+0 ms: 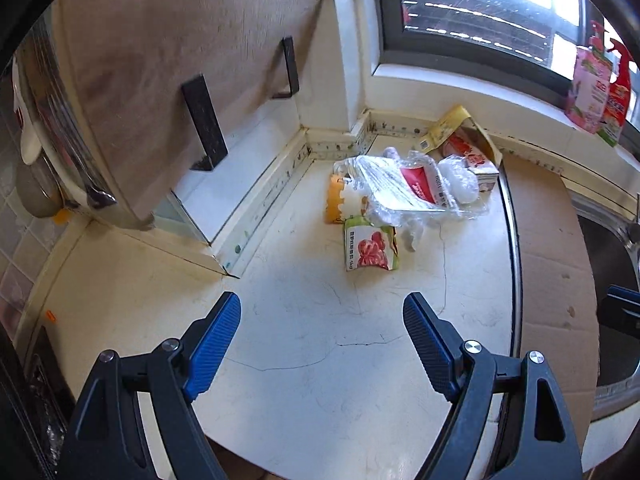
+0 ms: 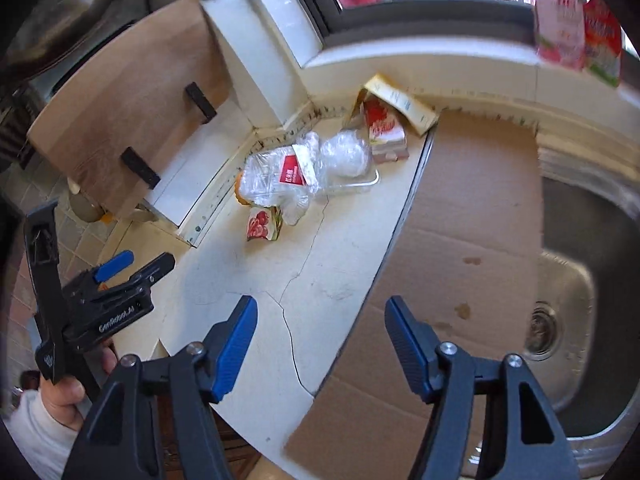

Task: Collect trash
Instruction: 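Grasp the clear plastic bag with the left tool while the right tool grasps the clear clamshell box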

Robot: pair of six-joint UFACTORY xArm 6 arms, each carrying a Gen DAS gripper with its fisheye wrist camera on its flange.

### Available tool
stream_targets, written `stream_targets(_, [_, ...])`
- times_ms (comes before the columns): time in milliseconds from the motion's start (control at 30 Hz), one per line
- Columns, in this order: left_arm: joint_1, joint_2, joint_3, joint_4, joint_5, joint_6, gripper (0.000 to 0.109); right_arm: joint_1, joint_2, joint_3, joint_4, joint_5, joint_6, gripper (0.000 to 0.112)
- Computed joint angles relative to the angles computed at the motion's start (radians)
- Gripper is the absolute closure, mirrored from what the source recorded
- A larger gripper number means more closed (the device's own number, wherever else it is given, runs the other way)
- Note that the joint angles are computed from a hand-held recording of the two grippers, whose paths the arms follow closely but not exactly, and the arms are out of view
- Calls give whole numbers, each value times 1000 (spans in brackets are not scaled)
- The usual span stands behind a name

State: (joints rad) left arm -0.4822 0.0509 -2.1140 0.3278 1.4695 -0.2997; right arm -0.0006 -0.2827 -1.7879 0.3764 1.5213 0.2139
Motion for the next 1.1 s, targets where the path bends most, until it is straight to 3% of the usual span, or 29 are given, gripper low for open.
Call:
stream_targets(333, [22,58,13,-38,-4,-66,27,-109,188,37,338,-114,143,46])
stream_targets(567, [38,95,-4,-51,-16,-93,27,-57,274,66,365,-267,323,46])
stream_targets(700, [49,130,-40,-65,-12,-88,27,-41,327,41,354,-306,414,47])
stream_targets(767, [53,150,-62,-76,-11,-81,27,-33,350,27,373,-316,431,62])
stream_targets(900, [60,193,-110,-95,-11,-77,27,-13,402,-28,374,-301,438,80])
stream_targets(933, [63,209,-130,-104,-4,-78,27,-9,411,-37,380,-297,436,89])
stream_targets(967, [62,247,-193,-107,43,-81,27,-9,425,-52,379,-283,436,92])
stream_targets(1100, [70,299,-261,-125,66,-90,27,-18,431,-78,340,-256,431,97])
